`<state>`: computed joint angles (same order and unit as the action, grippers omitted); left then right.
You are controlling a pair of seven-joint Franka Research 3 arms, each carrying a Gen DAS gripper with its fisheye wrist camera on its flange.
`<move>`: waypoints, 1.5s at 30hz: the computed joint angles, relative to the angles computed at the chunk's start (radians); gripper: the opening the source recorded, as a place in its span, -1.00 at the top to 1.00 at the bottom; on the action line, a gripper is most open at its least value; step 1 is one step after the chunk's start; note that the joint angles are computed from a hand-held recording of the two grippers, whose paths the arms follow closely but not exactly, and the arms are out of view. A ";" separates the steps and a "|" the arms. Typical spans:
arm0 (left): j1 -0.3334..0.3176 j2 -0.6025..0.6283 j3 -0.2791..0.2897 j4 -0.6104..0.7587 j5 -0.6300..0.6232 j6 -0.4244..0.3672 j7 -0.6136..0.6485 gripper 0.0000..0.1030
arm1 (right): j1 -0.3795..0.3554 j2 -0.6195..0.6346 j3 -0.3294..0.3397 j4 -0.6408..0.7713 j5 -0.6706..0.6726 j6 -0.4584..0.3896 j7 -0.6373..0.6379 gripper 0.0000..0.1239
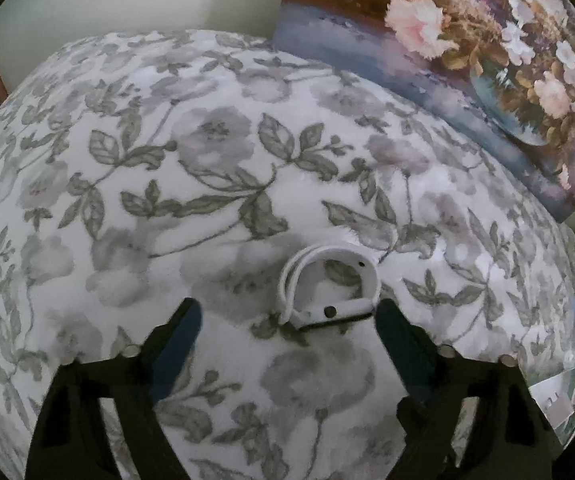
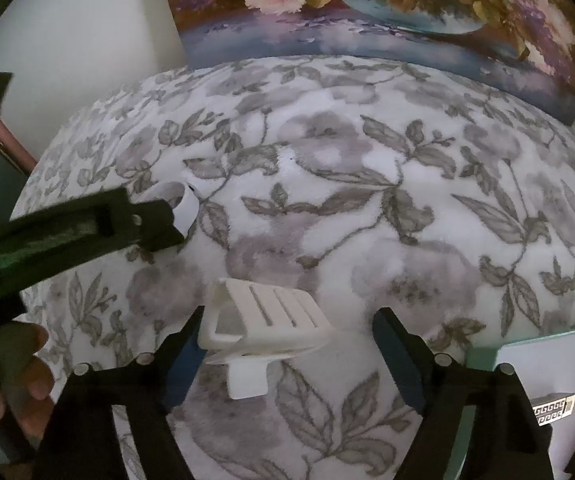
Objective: Organize rigid objects
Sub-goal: 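Grasp the white holder with the right tool while the left tool grasps the white watch, then carry the white holder and white watch over the tray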
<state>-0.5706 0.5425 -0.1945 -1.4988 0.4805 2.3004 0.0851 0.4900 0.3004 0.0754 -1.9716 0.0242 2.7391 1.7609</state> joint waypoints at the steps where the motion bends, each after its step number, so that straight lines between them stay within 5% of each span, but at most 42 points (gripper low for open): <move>1: 0.003 0.005 -0.001 0.001 -0.003 0.009 0.000 -0.59 | -0.002 0.001 0.001 0.000 0.003 0.003 -0.003 -0.31; 4: 0.001 0.019 0.002 0.012 -0.001 0.027 0.001 -0.50 | -0.004 -0.001 0.001 -0.003 0.007 0.008 -0.008 -0.18; 7: 0.004 0.037 -0.003 0.031 -0.004 0.054 0.036 -0.10 | -0.007 -0.003 0.000 -0.008 0.012 0.022 -0.010 0.05; 11: -0.030 0.081 0.010 0.123 0.011 -0.044 0.093 -0.08 | -0.020 -0.013 0.008 -0.022 0.040 0.037 -0.028 0.24; 15: -0.040 0.072 0.018 0.114 0.016 -0.052 0.077 -0.06 | -0.031 -0.022 0.016 -0.039 0.066 0.051 -0.051 0.44; 29: -0.080 -0.015 -0.001 0.064 0.055 -0.115 -0.034 -0.05 | -0.081 -0.138 0.067 -0.149 0.265 0.084 -0.222 0.47; 45: -0.212 -0.045 -0.029 0.220 0.180 -0.260 -0.120 -0.05 | -0.091 -0.501 0.034 -0.433 0.424 0.080 -0.277 0.47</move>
<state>-0.7823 0.4971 -0.2238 -1.2787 0.6601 2.0402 -0.0347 0.3991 -0.2005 0.1097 -2.4047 0.4485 2.8190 1.4844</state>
